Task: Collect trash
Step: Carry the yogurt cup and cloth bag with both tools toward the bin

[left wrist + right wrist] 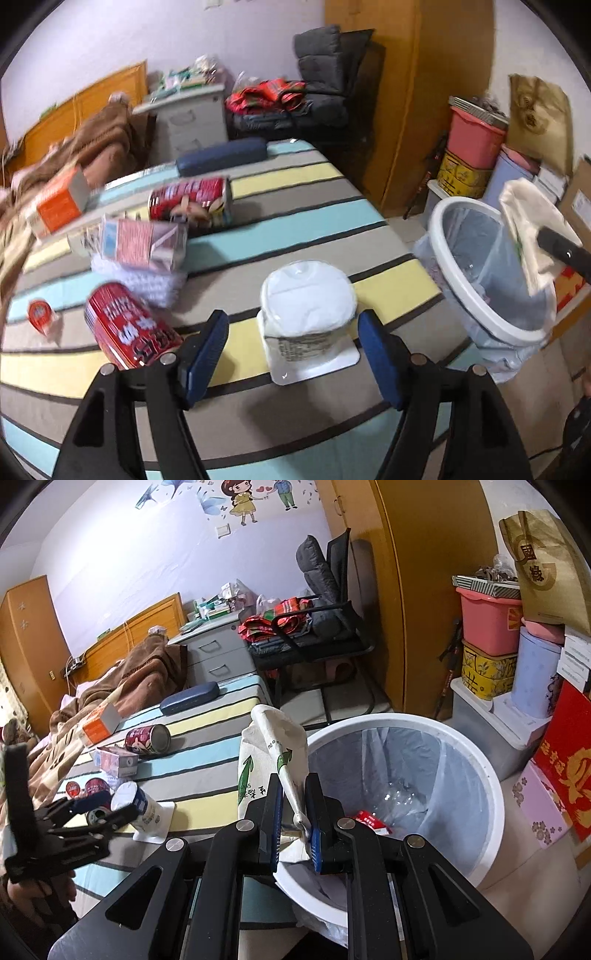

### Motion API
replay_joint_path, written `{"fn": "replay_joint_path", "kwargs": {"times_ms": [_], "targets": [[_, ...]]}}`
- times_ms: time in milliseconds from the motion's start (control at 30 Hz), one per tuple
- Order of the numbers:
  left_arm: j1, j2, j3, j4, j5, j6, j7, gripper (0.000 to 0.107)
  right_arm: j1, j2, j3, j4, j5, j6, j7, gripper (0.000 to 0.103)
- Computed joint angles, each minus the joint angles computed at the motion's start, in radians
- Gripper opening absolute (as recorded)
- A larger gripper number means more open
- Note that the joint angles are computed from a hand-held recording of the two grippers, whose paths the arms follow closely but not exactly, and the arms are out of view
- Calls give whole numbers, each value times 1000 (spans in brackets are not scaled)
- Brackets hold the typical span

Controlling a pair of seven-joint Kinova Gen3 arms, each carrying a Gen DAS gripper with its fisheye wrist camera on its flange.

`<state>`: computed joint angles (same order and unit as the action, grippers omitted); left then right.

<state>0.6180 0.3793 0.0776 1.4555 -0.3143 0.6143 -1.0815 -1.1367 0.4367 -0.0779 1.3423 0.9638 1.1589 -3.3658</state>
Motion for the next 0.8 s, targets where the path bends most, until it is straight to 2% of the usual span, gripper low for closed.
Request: {"fn": "replay_joint_path", "kwargs": {"times_ms": [67,100,300,333,367,400,467,800], "targets": [[-37,-9,22,30,44,-51,-21,74,3,3,0,-3,-3,-4,0,13],[-29,-9,11,35,43,-60,-13,74,5,4,-1,-4,-7,-4,2,13],[5,13,-22,16,20,-70,38,74,14,7,3,-10,-24,-15,23,13],[-9,16,-8,13,34,-76,31,73,14,6,3,-9,-26,-15,25,13],[-26,20,5,9,54,-84,16,71,15,8,4,-10,-28,-16,28,13],[-31,21,9,6,65,-87,13,65,18,8,4,-10,-33,-18,30,13],[-8,25,-12,-3,47,-83,21,58,18,9,5,-10,-37,-20,30,13],[8,18,12,-39,60,-79,-20,58,12,-12,6,13,-23,-5,5,13]]}}
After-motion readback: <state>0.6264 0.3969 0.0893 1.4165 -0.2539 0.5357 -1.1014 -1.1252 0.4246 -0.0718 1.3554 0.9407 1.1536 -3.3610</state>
